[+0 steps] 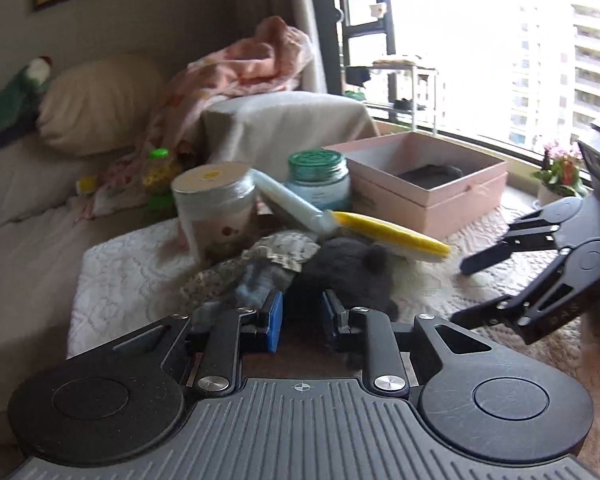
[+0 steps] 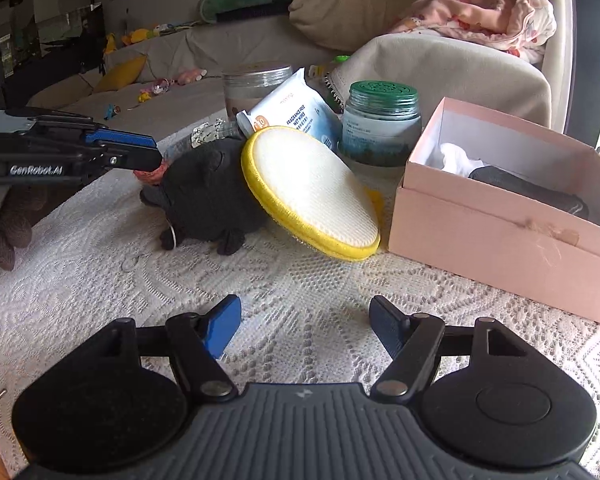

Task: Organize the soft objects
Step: 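Grasp the black plush pig with the left gripper and lift it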

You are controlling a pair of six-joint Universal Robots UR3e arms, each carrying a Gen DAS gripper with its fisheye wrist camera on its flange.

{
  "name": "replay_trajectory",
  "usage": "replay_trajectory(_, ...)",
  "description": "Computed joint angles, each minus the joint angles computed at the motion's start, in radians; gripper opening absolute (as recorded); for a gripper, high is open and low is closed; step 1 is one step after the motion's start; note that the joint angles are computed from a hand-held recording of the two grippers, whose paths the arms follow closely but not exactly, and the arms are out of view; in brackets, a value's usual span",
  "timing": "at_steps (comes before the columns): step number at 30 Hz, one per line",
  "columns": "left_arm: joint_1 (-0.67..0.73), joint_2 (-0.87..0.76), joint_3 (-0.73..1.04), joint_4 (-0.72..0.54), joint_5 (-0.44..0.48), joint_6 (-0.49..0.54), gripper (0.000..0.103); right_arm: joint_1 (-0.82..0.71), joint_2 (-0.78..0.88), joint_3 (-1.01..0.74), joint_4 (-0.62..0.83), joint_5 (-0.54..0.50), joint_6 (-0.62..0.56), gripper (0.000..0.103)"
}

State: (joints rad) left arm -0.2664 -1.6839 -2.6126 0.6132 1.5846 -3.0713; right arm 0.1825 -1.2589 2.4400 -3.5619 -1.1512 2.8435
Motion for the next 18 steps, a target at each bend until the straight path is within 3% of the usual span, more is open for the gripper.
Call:
replay_trajectory(2, 0.027, 0.009, -0.007, -0.010, -0.078, -0.035, 0.028, 0.006, 0.001, -0.004, 0.002, -0.005, 0.002, 0.074)
replay_trajectory(4, 0.040, -0.021, -0.001, 0.033, -0.092, -0.115, 0.027, 0.011, 0.003, -0.010, 0.004, -0.012, 0.002, 0.074)
replay_trajectory(6, 0.112, -0.029, 0.000, 0.064, -0.180, -0.222, 0.027, 0.010, 0.005, -0.009, -0.001, -0.012, 0.004, 0.074)
replay_trajectory(9, 0.155, -0.014, 0.083, -0.075, -0.202, -0.344, 0.027, 0.010, 0.010, -0.009, -0.006, -0.011, 0.005, 0.075)
replay_trajectory(11, 0.138, -0.031, 0.148, -0.171, -0.172, -0.347, 0.030, 0.014, 0.013, -0.011, -0.009, -0.015, 0.003, 0.076)
replay_trajectory(13, 0.156, -0.034, 0.147, -0.173, -0.233, -0.339, 0.032, 0.016, 0.017, -0.011, -0.014, -0.017, 0.004, 0.076)
replay_trajectory(14, 0.165, -0.018, 0.141, -0.187, -0.264, -0.323, 0.035, 0.016, 0.018, -0.010, -0.017, -0.016, 0.006, 0.076)
replay_trajectory(16, 0.183, 0.029, 0.112, -0.225, -0.345, -0.257, 0.064, 0.008, 0.018, -0.005, -0.021, -0.007, 0.007, 0.076)
replay_trajectory(18, 0.175, 0.068, 0.092, -0.262, -0.386, -0.185, 0.079, 0.004, 0.019, -0.006, -0.019, 0.001, 0.006, 0.078)
